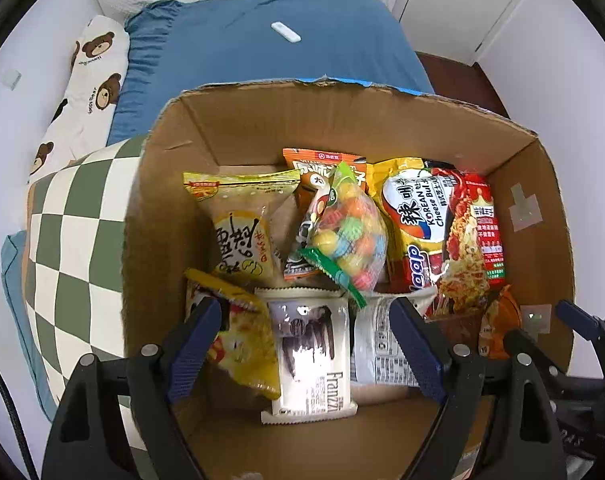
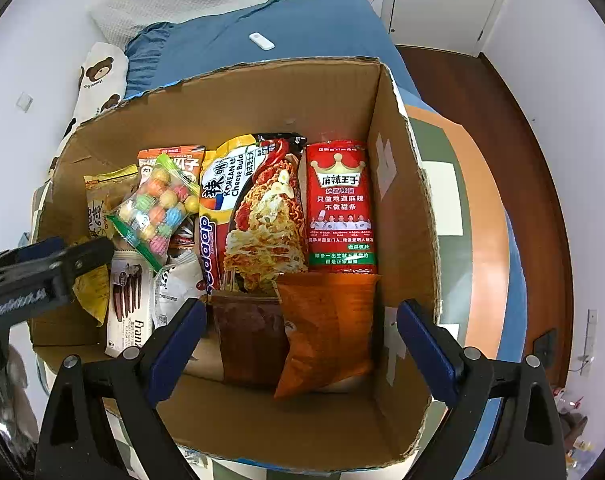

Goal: Organize snacks
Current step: 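Lift both open tools up out of the box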

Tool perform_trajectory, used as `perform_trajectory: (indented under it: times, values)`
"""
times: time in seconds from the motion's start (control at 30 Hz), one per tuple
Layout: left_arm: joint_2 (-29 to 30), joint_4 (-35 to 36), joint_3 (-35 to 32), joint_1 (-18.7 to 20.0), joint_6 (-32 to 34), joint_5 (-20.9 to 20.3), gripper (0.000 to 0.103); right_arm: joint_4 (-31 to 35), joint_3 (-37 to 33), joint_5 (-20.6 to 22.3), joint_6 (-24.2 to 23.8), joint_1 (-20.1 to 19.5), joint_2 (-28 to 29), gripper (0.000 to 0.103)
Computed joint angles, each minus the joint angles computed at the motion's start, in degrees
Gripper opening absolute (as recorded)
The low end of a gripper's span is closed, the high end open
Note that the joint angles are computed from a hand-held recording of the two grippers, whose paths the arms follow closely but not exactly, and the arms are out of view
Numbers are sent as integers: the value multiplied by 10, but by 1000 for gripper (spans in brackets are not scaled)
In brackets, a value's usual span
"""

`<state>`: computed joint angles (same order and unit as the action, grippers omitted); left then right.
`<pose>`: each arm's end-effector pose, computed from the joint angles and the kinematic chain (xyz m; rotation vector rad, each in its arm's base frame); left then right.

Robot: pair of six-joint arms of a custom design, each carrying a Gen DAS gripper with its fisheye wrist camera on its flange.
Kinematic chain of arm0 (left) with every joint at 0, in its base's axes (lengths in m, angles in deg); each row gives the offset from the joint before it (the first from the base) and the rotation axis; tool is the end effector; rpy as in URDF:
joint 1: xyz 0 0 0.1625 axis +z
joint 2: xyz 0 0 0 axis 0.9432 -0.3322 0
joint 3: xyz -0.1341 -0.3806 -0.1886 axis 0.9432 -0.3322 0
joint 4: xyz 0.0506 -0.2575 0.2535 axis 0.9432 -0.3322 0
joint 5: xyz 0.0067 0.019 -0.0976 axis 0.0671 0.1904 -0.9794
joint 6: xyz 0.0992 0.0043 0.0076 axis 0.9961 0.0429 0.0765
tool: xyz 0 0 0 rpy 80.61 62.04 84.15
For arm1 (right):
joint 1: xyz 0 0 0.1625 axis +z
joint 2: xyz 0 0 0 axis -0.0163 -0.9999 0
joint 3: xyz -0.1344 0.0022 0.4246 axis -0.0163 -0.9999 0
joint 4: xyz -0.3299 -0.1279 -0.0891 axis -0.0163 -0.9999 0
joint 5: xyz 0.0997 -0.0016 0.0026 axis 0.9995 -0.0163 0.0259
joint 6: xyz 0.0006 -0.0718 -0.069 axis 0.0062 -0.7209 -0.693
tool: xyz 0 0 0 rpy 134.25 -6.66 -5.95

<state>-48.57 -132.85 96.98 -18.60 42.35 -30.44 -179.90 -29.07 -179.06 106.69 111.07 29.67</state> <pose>-0.3523 -0.7652 0.2342 0.2771 2.4250 -0.1605 0.3172 -0.6833 0.2984 -0.0589 -2.3761 0.3287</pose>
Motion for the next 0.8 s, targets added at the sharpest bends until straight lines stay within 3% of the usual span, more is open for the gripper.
perform_trajectory:
  times: [0.2, 0.53, 0.8]
  values:
    - [-60, -75, 112, -14, 4, 7, 86, -25, 16, -8, -10, 11, -4, 98]
    - [-177, -224, 316, -57, 20, 56, 86, -96, 68, -30, -47, 47, -30, 98]
    - [-249, -304, 421, -97, 24, 79, 86, -173, 143, -48, -69, 87, -74, 98]
